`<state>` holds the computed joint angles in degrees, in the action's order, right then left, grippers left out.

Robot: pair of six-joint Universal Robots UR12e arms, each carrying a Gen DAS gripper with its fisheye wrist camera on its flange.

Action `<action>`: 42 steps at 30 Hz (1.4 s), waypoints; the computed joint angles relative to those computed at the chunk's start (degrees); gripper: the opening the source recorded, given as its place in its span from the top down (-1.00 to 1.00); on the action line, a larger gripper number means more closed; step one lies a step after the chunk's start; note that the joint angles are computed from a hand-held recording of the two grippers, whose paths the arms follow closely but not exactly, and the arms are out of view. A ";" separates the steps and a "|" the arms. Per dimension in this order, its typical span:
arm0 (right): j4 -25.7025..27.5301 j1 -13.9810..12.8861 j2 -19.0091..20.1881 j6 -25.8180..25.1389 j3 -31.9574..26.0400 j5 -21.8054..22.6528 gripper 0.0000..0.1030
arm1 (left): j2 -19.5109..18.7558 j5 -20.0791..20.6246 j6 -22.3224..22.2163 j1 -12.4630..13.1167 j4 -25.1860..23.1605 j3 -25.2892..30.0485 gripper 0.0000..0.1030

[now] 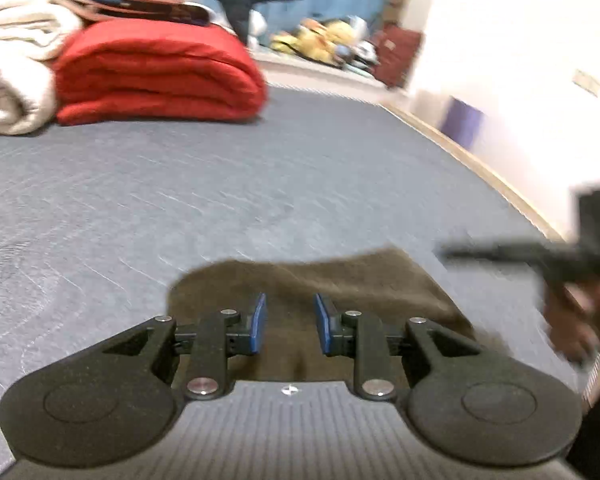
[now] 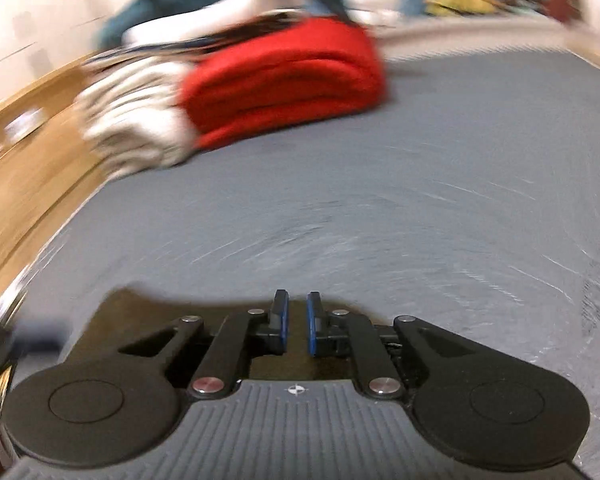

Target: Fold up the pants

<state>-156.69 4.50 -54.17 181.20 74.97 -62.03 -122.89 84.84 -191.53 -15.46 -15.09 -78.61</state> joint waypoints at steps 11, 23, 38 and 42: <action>24.09 -0.68 -9.25 -45.91 10.59 5.58 0.79 | -3.47 4.80 -12.99 1.63 -12.79 5.32 0.95; 19.85 -3.49 -7.76 -37.15 8.15 13.76 0.71 | 2.80 -4.24 18.19 -0.18 -12.26 -0.31 0.50; 10.67 -0.10 1.66 -3.52 -1.96 -10.07 0.30 | 7.78 -15.54 24.04 2.61 -17.68 -6.86 0.21; 7.25 -1.12 0.56 1.51 -0.38 -7.70 -0.06 | 7.49 -10.09 6.45 4.36 -2.92 -8.89 -0.43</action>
<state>-149.44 3.38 -53.62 182.71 74.59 -69.73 -115.40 74.75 -185.08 -11.10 -18.02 -87.50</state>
